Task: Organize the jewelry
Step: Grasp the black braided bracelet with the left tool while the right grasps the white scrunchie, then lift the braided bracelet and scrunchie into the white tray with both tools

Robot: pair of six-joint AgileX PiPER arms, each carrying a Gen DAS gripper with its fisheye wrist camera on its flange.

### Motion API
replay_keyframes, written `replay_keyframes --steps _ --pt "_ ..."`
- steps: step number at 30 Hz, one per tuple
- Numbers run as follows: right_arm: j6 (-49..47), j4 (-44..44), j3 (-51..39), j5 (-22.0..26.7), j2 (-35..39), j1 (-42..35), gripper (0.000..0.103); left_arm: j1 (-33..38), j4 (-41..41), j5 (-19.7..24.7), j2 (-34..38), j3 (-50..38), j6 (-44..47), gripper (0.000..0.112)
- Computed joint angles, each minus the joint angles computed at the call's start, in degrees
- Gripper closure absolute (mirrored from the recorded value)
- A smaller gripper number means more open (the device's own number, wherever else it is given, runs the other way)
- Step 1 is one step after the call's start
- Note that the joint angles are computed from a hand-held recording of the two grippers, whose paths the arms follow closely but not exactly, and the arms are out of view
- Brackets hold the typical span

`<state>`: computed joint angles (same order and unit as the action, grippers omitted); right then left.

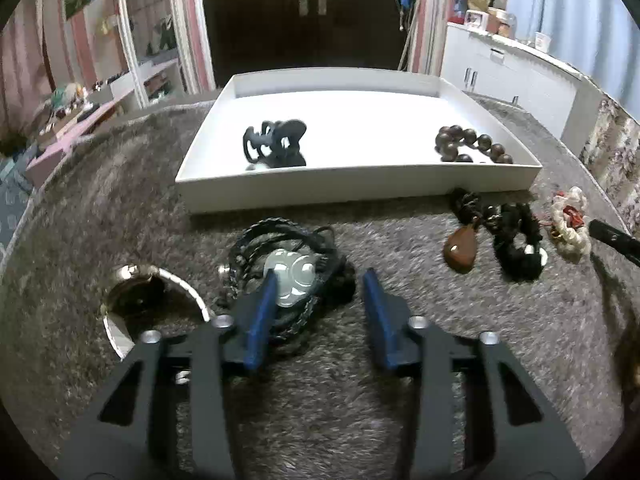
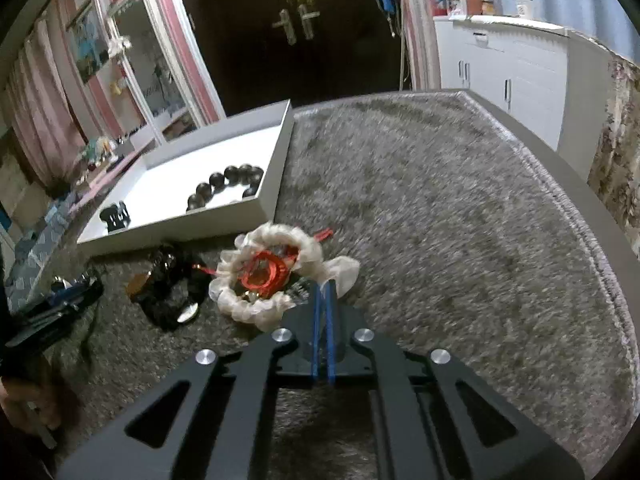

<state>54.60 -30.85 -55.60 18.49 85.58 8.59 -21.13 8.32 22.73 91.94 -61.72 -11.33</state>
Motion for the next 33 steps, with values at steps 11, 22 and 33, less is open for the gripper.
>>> replay_keyframes --steps 11,22,33 --pt "3.8 -3.9 1.6 0.6 -3.7 1.4 0.102 0.5 -4.2 -0.3 -4.0 2.7 4.7 0.095" --pt "5.6 -5.0 2.1 1.8 -4.2 2.4 0.102 0.6 -4.8 0.5 -3.6 4.0 7.6 0.096" --pt "7.2 -6.2 3.4 0.9 -6.4 2.6 0.103 1.7 -8.1 -0.8 -5.4 4.8 11.1 0.108"
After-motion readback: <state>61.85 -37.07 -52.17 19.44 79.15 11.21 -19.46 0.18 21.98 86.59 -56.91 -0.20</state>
